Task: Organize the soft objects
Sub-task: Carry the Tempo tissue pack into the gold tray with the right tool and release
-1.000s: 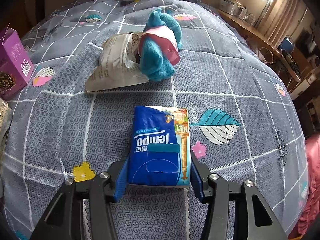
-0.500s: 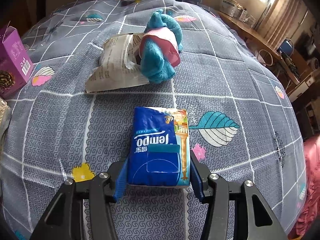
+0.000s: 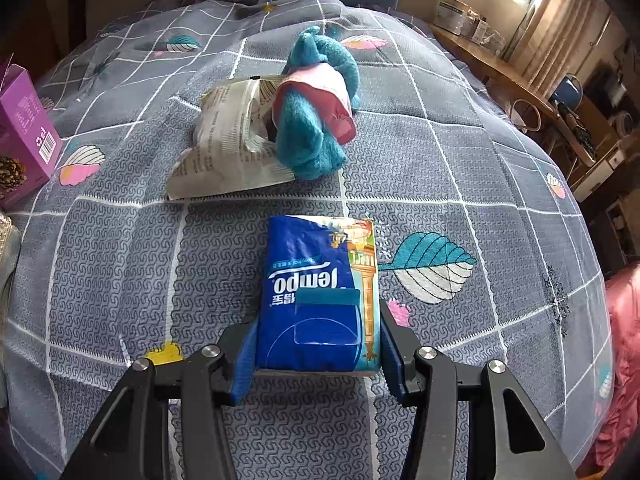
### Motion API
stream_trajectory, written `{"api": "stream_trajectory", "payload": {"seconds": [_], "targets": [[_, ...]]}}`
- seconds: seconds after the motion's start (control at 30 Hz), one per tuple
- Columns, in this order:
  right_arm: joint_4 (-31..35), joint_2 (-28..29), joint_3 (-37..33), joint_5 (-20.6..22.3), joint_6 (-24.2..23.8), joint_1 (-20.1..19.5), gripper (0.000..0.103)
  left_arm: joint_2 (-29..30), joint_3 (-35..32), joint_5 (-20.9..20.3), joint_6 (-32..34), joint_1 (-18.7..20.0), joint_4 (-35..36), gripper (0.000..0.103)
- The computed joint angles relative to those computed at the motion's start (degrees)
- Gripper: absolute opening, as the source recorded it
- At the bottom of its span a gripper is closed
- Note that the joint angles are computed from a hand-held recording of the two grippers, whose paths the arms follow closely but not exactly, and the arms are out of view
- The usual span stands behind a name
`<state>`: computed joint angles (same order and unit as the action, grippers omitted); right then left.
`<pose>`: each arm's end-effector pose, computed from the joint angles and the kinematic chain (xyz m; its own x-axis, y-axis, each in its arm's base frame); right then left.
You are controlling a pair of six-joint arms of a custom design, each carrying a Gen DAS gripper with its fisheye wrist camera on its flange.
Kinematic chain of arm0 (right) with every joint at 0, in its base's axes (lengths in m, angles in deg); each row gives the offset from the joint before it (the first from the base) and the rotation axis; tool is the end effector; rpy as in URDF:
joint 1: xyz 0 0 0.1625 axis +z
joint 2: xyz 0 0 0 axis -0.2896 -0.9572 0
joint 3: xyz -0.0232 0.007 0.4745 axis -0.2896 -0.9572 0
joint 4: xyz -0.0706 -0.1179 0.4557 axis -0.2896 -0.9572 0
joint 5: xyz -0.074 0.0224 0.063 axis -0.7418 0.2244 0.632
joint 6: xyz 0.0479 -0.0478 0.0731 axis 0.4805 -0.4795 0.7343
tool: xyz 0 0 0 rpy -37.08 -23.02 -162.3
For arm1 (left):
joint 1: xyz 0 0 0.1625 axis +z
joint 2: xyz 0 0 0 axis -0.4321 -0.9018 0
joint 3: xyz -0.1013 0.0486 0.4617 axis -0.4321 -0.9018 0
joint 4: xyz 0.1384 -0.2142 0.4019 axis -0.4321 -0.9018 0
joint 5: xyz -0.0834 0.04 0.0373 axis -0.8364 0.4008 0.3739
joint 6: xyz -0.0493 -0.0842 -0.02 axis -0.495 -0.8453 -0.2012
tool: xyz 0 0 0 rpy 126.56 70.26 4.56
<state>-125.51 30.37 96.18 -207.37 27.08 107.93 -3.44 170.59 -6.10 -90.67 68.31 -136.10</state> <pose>0.0755 -0.7268 0.2686 -0.6042 -0.0120 0.7968 -0.3593 0.8966 -0.2589 -0.1977 -0.4923 0.2395 -0.6384 -0.3225 -0.6989 0.3610 0.6765 -0.6419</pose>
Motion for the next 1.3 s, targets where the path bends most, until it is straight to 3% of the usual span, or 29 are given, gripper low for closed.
{"api": "stream_trajectory", "payload": {"seconds": [0.1, 0.2, 0.33, 0.53, 0.67, 0.8, 0.97, 1.03, 1.13, 1.3], "targets": [[0.37, -0.02, -0.40, 0.31, 1.87, 0.12, 0.052, 0.58, 0.09, -1.12, 4.72, -0.10, -3.68, 0.037], [2.40, -0.35, -1.12, 1.60, 5.61, 0.78, 0.052, 0.95, 0.32, -1.41, 7.28, -0.30, -5.83, 0.037], [5.00, 0.42, -4.13, 3.42, 7.12, 3.24, 0.052, 0.80, 0.86, -1.42, 9.09, -0.57, -7.78, 0.037], [6.65, 2.44, -8.46, 8.06, 1.82, 9.70, 0.052, 0.27, 1.47, -1.18, 10.67, -0.80, -9.83, 0.037], [7.41, 2.88, -8.43, 15.11, -3.95, 14.42, 0.052, -0.76, 1.99, -0.40, 10.04, -0.96, -9.45, 0.037], [9.95, 2.29, -5.69, 23.35, -9.30, 18.62, 0.052, -4.04, 1.62, 1.74, -0.36, -0.28, 1.20, 0.037], [17.66, 3.24, -2.31, 28.65, -13.08, 22.86, 0.052, -9.15, 0.41, 4.55, -18.98, 0.20, 21.51, 0.037], [22.31, 4.65, -1.79, 29.33, -13.13, 24.02, 0.052, -10.72, -0.26, 5.06, -26.15, 0.37, 29.46, 0.037], [27.33, 7.81, -1.36, 28.27, -13.60, 25.53, 0.052, -12.48, -0.24, 5.54, -31.69, 0.50, 35.01, 0.037], [30.99, 14.39, -2.63, 24.17, -10.37, 26.50, 0.052, -13.70, -0.06, 6.82, -35.80, 0.44, 38.96, 0.037]]}}
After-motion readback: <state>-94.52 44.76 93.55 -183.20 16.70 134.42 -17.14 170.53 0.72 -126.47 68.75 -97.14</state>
